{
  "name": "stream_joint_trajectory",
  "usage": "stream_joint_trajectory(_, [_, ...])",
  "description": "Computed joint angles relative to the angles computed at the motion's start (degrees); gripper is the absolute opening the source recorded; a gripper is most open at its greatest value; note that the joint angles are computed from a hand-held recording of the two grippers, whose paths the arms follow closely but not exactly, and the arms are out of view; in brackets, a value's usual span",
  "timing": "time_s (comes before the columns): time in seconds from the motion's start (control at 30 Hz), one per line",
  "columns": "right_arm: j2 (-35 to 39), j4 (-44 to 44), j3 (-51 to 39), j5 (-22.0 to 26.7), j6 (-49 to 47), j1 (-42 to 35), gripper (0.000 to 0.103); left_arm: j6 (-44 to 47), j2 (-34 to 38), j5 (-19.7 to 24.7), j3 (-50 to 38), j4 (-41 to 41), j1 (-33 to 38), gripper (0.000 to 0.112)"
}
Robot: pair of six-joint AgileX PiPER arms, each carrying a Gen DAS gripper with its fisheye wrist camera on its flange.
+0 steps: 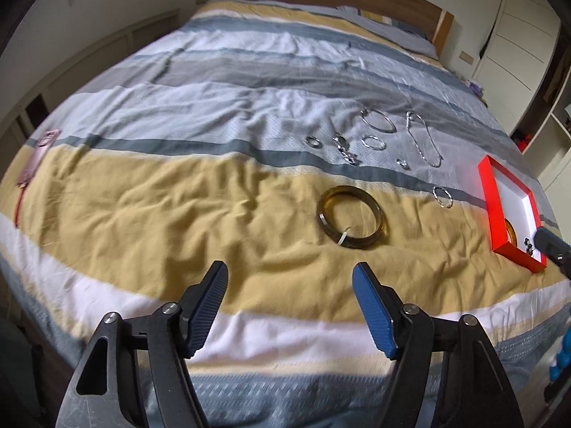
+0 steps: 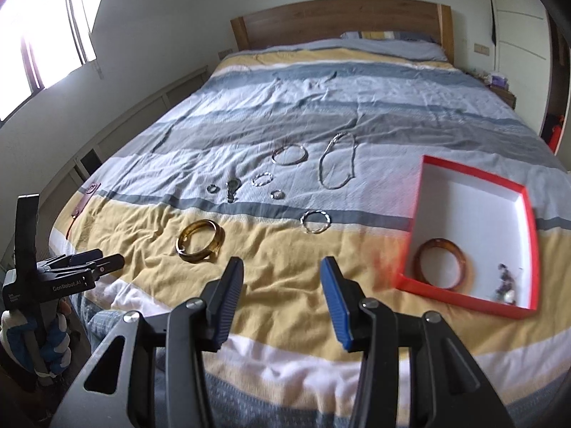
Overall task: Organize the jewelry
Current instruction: 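Grasp the dark brown bangle with the left tool while the right tool grasps the twisted silver bracelet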
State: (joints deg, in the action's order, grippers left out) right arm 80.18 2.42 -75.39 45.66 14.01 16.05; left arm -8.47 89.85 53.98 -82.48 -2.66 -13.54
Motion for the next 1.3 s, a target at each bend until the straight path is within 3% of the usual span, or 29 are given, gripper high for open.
stream_joint_trajectory(0.23, [10.8,3.1,-5.5,-1.5,-3.4,-2.5,0.043,2.2,10.3,0.5,-8.3,-4.1,0.5,0.069])
stream_joint_trajectory(0.57, [24.0,4.1,-15.0,-2.1,-4.9,-5.3,0.043,1.0,22.0,2.4,-18.1,-4.0,0.1,0.058])
stream_joint_trajectory(0.9, [31.1,1.4,-20.3,-1.3,-4.0,-4.3,0.044,1.4,24.0,0.9,-18.5,-2.4,-0.9,0.054])
stream_joint_trajectory(1.03, [31.5,0.5,-20.2,-1.7,-2.6,-4.2,0.044,1.0,24.1,0.4,-18.6,-1.4,-1.4,0.047])
stream_joint_trajectory(1.3, [31.4,1.7,-19.9,-2.3,-2.2,-4.7,0.044,0.7,23.7,-0.4,-17.7,-0.6,-1.7,0.044])
